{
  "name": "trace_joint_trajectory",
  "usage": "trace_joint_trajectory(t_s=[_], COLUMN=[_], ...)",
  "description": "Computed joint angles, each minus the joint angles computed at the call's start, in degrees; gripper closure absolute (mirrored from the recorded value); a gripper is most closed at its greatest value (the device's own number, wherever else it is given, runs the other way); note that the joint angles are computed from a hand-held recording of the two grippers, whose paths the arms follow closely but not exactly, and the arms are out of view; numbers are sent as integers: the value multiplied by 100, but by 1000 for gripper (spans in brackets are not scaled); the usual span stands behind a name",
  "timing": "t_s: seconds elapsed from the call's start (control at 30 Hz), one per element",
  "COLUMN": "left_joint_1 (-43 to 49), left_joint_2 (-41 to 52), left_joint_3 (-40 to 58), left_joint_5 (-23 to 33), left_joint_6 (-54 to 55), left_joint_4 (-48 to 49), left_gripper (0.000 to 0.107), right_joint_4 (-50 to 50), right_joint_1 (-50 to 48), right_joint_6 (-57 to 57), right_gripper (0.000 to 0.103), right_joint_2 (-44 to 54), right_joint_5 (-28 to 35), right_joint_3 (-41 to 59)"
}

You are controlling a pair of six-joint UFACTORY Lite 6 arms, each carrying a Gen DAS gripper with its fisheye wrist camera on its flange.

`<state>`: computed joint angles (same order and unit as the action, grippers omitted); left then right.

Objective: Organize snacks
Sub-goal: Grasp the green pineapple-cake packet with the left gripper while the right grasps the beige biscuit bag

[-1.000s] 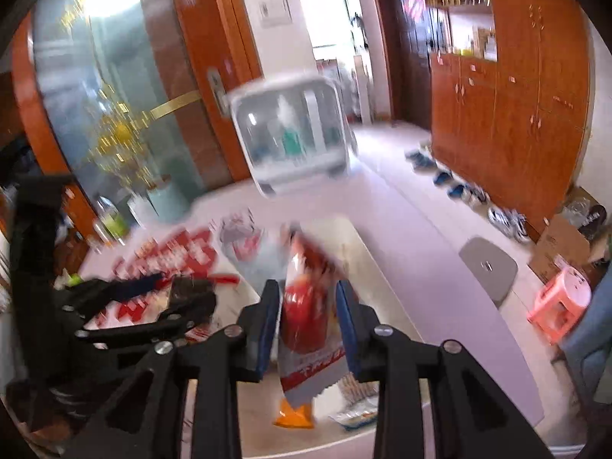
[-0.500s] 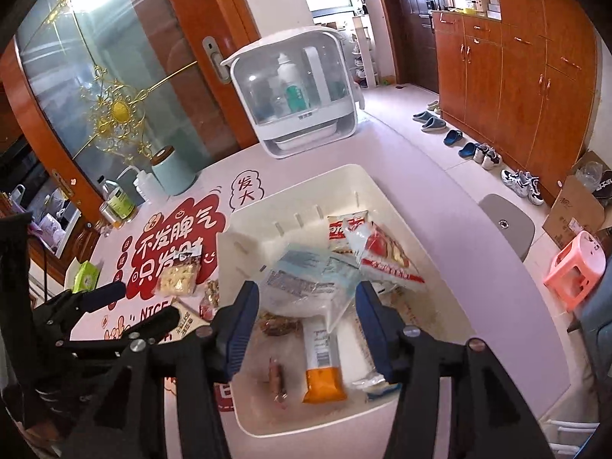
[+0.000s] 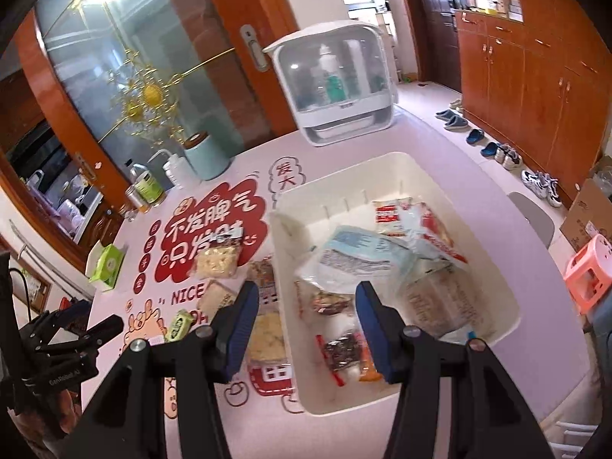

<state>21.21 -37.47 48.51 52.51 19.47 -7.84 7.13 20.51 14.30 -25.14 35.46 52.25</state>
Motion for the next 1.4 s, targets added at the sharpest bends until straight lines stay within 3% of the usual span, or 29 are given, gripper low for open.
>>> trace_joint_trajectory(t_s=[0.23, 0.5, 0.8, 1.17, 1.4], left_joint_1=[2698, 3737, 3432, 1772, 1170], left_joint_2=[478, 1208, 1857, 3567, 4815], left_joint_3=[323, 842, 677, 275, 296], left_joint_5=[283, 371, 9, -1386, -2093], left_joint_6=[2518, 3537, 3698, 3205, 2758], left_joint_4=[-1359, -2069, -2180, -1681, -1270], left_gripper=[22, 19, 19, 19, 19], right_joint_4=[-1145, -2168, -2786, -1137, -672], right_joint_1=[1266, 2351, 2922, 2649, 2537], right_joint_6=[1473, 2510, 2642, 300, -378], right_gripper=[50, 50, 50, 50, 50], right_joint_2=[584, 1412, 2775, 5449, 6707], right_joint_5=[-33, 137, 289, 381, 622], right_joint_3=[681, 1723, 2893, 4314, 5069])
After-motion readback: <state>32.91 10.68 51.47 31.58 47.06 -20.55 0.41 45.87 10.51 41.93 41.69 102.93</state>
